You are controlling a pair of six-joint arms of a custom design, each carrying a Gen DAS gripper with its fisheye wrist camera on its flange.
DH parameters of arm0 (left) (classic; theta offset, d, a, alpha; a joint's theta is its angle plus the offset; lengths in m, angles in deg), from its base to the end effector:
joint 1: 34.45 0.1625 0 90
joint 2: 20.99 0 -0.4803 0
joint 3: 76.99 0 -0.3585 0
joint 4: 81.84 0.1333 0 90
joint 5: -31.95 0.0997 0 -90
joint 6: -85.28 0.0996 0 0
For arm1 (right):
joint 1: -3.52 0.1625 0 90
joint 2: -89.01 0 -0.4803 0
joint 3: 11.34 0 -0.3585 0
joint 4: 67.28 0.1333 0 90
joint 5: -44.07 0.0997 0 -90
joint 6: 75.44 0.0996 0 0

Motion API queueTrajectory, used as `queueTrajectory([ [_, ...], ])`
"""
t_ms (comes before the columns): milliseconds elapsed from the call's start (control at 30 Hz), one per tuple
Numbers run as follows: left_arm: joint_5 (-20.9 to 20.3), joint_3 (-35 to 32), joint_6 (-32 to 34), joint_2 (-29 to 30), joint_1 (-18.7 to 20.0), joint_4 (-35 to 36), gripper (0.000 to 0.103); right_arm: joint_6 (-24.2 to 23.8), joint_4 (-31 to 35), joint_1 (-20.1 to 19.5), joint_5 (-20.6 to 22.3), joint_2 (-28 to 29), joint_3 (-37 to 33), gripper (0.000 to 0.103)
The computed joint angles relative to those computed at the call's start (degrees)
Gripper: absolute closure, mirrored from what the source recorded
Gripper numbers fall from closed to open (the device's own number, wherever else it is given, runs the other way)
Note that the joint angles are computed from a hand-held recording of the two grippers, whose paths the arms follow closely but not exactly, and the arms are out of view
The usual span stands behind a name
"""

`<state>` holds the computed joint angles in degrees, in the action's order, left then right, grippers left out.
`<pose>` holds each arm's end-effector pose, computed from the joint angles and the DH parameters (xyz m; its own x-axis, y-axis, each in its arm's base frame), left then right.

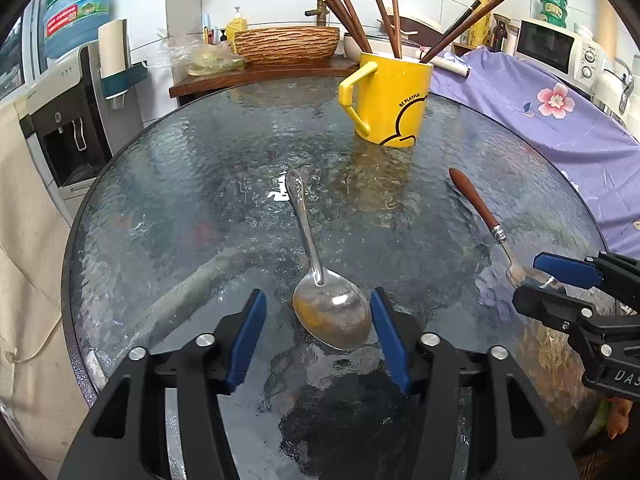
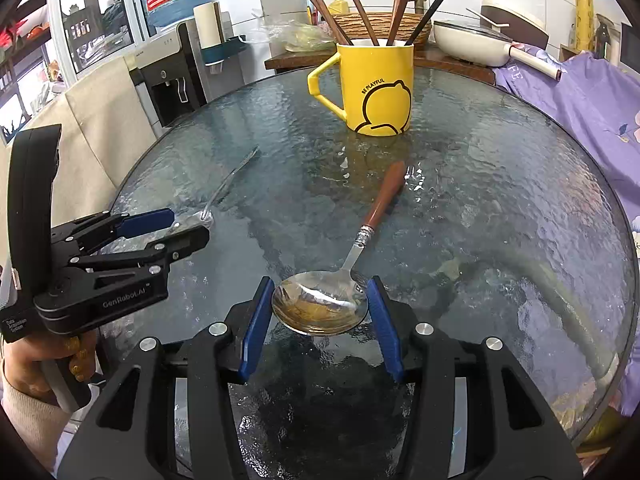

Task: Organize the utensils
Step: 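Close the right tool on the wooden-handled spoon while the left tool grasps the silver spoon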

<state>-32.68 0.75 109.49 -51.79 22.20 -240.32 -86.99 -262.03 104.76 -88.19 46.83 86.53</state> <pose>-0.2835 -0.7509 0.0994 -0.5576 0.6518 -0.5140 0.8114 0.5588 -0.1714 0.1974 -0.6531 0.2159 -0.7826 0.2181 0.5830 -0.2903 0.7006 -0.6519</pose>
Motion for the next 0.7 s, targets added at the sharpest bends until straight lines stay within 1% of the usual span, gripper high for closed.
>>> queueTrajectory([
  [133,-1.7,-0.4,-1.6,-0.3,0.4,0.7,0.063,-1.1,-0.9,0.1,-0.6,0.1,0.0,0.055],
  [200,-2.0,-0.2,-1.7,-0.4,0.5,0.7,0.066,-1.8,-1.4,0.2,-0.8,0.0,0.2,0.055],
  [367,-2.9,0.8,-1.3,-1.2,0.4,-1.3,0.066,-3.1,-2.0,0.3,-0.9,-0.2,0.3,0.055],
  [700,-3.4,1.6,0.8,-2.0,-0.2,-4.7,0.066,-4.0,-2.4,0.5,-0.2,-0.9,0.7,0.055],
])
